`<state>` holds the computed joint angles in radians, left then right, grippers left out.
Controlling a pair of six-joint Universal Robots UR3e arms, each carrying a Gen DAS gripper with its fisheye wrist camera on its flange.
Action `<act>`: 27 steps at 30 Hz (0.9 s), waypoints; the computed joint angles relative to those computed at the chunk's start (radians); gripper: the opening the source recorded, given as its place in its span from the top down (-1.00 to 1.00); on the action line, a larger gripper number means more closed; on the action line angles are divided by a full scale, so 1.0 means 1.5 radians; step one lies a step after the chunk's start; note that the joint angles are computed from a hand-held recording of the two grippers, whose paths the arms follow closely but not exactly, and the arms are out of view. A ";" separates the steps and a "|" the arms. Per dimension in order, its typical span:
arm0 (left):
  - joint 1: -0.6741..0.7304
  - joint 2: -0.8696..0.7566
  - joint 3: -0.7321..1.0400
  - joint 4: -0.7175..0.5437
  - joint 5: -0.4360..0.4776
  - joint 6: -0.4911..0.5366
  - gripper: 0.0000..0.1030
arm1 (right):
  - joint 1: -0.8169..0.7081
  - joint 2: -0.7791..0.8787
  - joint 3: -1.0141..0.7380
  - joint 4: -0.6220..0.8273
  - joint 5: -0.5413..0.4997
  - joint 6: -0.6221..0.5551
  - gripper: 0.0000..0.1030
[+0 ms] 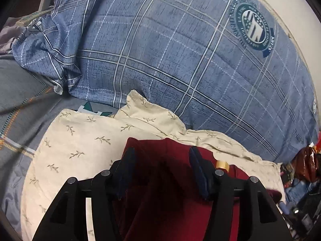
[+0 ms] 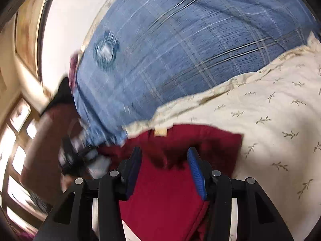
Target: Fold small clothes
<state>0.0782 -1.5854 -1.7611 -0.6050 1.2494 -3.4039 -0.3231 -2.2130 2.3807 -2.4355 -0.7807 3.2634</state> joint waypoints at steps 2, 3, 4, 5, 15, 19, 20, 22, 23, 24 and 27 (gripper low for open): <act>-0.003 0.025 -0.018 -0.003 0.009 0.015 -0.06 | 0.040 0.035 -0.001 -0.034 -0.010 -0.004 0.16; -0.009 0.036 -0.027 -0.003 0.015 0.031 -0.06 | 0.051 0.048 0.002 -0.051 -0.010 -0.007 0.17; -0.008 0.052 -0.037 -0.012 0.015 0.048 -0.06 | 0.073 0.073 -0.003 -0.074 -0.026 -0.005 0.17; -0.013 0.070 -0.049 -0.021 0.023 0.069 -0.06 | 0.112 0.117 -0.025 -0.098 -0.076 0.005 0.17; -0.023 0.027 -0.014 -0.017 0.055 0.041 -0.06 | 0.231 0.455 -0.262 -0.214 -0.362 0.090 0.15; -0.004 0.053 -0.023 -0.025 0.054 0.044 -0.09 | 0.194 0.428 -0.252 -0.209 -0.367 0.128 0.10; 0.003 0.072 -0.034 -0.036 0.050 0.058 -0.10 | 0.180 0.393 -0.228 -0.214 -0.349 0.134 0.10; 0.016 0.111 -0.058 -0.063 0.042 0.084 -0.12 | 0.161 0.317 -0.187 -0.213 -0.313 0.128 0.08; 0.026 0.143 -0.081 -0.082 0.037 0.099 -0.12 | 0.159 0.292 -0.179 -0.203 -0.299 0.117 0.08; 0.031 0.162 -0.094 -0.093 0.036 0.104 -0.13 | 0.161 0.263 -0.168 -0.193 -0.278 0.100 0.08; 0.050 0.230 -0.159 -0.129 0.026 0.125 -0.17 | 0.206 0.276 -0.194 -0.146 -0.249 0.050 0.09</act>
